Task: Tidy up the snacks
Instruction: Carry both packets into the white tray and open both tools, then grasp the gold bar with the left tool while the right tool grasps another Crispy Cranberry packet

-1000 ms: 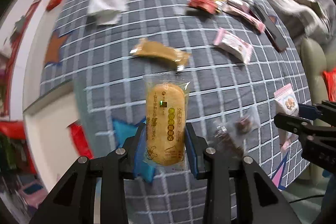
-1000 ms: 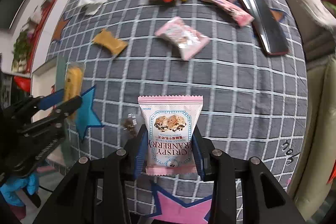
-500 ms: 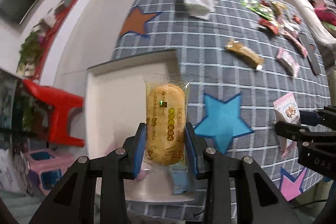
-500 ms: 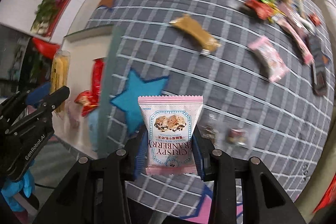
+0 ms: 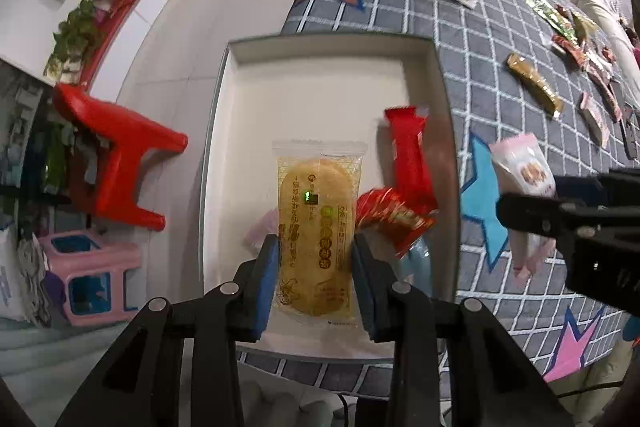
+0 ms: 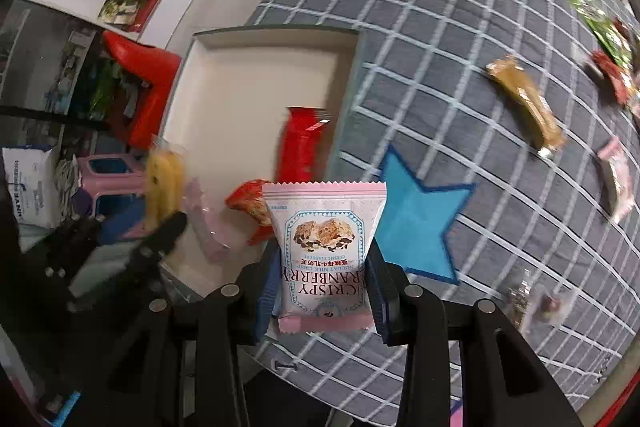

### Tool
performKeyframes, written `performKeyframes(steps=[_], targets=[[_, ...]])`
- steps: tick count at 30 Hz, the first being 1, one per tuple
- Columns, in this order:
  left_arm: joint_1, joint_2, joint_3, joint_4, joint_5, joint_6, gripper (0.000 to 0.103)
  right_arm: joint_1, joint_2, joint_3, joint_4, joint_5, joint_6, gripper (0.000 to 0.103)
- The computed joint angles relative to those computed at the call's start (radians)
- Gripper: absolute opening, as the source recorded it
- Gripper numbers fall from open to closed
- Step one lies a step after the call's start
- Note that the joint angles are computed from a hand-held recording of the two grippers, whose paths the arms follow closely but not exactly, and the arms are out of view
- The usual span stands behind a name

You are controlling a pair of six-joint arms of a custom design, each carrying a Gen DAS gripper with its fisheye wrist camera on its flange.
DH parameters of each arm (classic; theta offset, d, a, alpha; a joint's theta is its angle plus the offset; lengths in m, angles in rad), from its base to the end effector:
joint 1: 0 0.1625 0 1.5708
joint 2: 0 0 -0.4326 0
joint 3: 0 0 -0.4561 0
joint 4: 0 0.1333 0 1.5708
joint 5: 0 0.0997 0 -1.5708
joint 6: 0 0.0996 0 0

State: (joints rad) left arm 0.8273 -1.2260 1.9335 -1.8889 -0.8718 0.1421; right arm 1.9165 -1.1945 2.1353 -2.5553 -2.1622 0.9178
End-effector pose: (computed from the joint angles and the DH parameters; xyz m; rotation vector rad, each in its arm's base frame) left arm -0.2311 -0.5430 0.1648 1.1643 2.0595 0.1897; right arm 0.2531 -0.4731 0.1180 -0.7621 -2.5289 0.5217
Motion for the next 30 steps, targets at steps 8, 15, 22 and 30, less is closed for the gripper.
performKeyframes(steps=[8, 15, 22, 30], targets=[[0.043, 0.003, -0.012, 0.071, 0.018, -0.051, 0.039, -0.023, 0.079, -0.075, -0.012, 0.052, -0.065, 0.041], [0.052, -0.005, 0.002, 0.075, 0.031, -0.058, 0.071, -0.047, 0.117, -0.109, 0.001, 0.104, -0.087, 0.057], [0.037, 0.000, 0.014, 0.063, 0.046, -0.050, 0.079, -0.052, 0.082, -0.077, 0.024, 0.080, -0.028, 0.085], [-0.009, 0.014, 0.024, 0.050, 0.012, -0.022, 0.079, -0.070, -0.036, 0.046, 0.057, 0.040, 0.106, 0.103]])
